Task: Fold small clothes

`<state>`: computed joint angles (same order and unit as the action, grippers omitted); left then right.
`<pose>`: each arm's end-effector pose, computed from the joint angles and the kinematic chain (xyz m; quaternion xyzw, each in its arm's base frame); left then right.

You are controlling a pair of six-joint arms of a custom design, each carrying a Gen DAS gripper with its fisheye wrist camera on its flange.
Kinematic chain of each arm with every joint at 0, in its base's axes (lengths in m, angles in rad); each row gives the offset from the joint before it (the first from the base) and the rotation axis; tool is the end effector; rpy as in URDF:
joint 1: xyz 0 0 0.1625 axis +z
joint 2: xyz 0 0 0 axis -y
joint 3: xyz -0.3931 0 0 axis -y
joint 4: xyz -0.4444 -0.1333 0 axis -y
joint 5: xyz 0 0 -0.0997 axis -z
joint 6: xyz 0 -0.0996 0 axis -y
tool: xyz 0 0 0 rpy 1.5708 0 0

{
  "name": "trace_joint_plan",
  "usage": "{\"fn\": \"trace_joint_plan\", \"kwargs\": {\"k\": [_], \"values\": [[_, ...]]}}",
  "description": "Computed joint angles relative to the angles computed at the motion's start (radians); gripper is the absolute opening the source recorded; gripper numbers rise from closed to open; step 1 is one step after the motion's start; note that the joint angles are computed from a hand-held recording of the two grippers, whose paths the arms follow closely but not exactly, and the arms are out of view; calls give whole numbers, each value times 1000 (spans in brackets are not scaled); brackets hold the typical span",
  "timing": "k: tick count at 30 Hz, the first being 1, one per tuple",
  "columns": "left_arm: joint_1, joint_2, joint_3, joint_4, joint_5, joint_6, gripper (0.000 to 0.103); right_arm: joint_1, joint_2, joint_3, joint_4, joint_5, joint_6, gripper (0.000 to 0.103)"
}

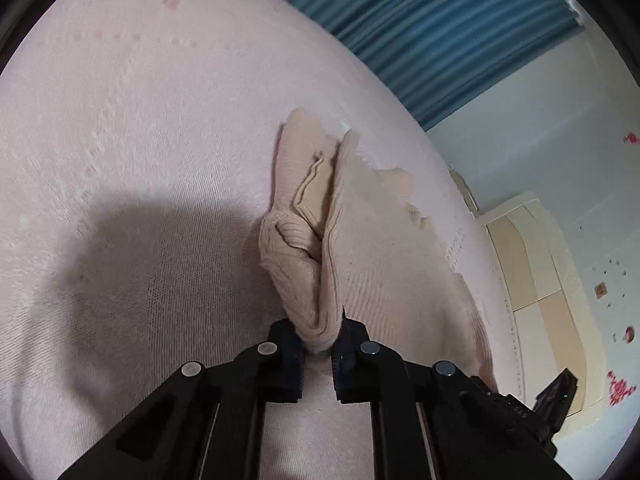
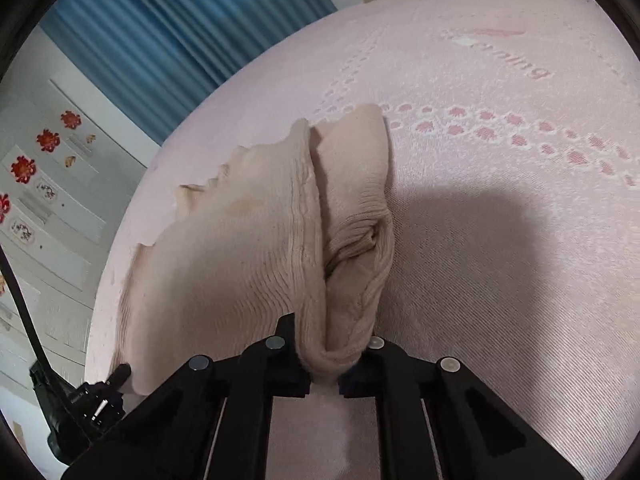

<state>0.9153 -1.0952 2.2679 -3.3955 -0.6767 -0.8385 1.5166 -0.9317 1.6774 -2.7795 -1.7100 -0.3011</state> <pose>-0.1189 -0.5007 0.1132 -0.2159 0.8380 -0.4901 0.1043 0.0817 -0.6996 0.1328 0.1037 -0.9655 0.2133 0.1071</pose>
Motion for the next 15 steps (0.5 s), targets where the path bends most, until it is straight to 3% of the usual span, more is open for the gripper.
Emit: {"fn": "trace_joint_plan", "kwargs": {"k": [4, 15], "values": [[-43, -15, 27, 32, 27, -24, 10, -5, -59, 58, 0, -5, -25, 8], [-251, -159, 226, 311, 80, -342, 10, -62, -313, 285, -8, 35, -106, 8]]}}
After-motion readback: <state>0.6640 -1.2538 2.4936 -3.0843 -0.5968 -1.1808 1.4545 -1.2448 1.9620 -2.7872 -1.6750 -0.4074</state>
